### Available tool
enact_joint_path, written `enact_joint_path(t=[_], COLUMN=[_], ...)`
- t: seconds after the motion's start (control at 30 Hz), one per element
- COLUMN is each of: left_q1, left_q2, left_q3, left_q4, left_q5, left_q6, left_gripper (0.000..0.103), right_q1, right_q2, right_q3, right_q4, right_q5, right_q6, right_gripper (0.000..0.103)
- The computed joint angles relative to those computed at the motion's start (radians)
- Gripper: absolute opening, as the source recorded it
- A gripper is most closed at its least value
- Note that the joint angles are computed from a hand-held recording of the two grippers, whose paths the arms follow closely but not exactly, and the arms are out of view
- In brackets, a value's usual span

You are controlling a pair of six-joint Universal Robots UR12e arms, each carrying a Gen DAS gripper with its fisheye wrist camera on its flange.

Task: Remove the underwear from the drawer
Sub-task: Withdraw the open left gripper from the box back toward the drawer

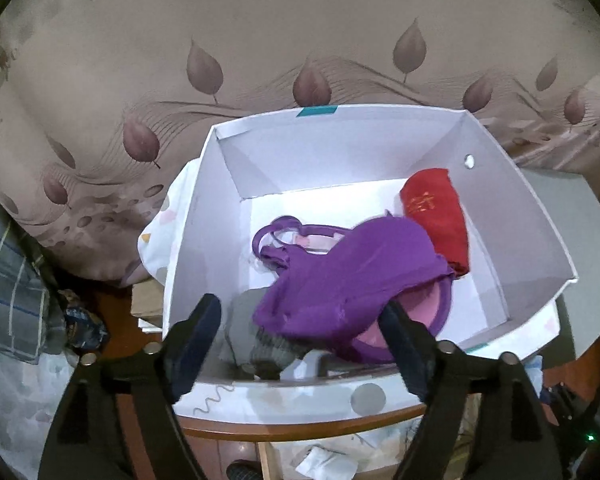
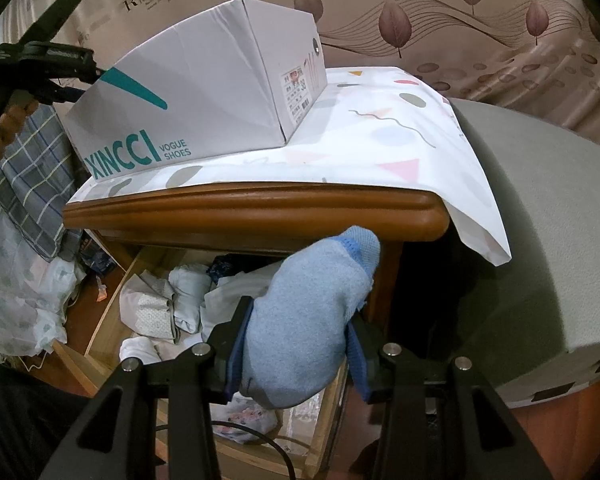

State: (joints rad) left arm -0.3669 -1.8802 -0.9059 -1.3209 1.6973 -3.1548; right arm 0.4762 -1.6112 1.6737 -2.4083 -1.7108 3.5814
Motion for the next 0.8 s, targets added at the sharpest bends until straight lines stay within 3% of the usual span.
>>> enact_joint_path(t=[0.13,0.27,0.4,0.57,0.8], left_q1=[0.0,0.011,0.01,-0.006,-0.009], left_q2=[0.016,0.049,0.106,0.196,0.285], left_q3=[-0.009,-0.037,-0.113,-0.26,-0.447], left_q4=[0.018,0.04,0.116,0.246,0.345], left_q5=[0.004,-0.042,-0.026,0.105,0.247], left_q6=[-0.003,-0.007,-0.014,-0.059,-0.118], left_gripper=[0.083,0.085,0.086,0.089,0.09], right_q1=[0.0,0.0,0.001,0.004,0.019], right_q2=[0.0,0.0,0.001,-0.001,-0.006], right_q3=[0.0,-0.001,-0.001,0.0,0.0], right_q4=[0.001,0.004,0.004,0.006,0.01], right_q5=[0.002,-0.003,-0.008,-0.019,-0.062], right_q6=[0.002,-0.004,-0.008,-0.018,-0.029], right_gripper=[0.043,0.043,0.043,0.043,0.043])
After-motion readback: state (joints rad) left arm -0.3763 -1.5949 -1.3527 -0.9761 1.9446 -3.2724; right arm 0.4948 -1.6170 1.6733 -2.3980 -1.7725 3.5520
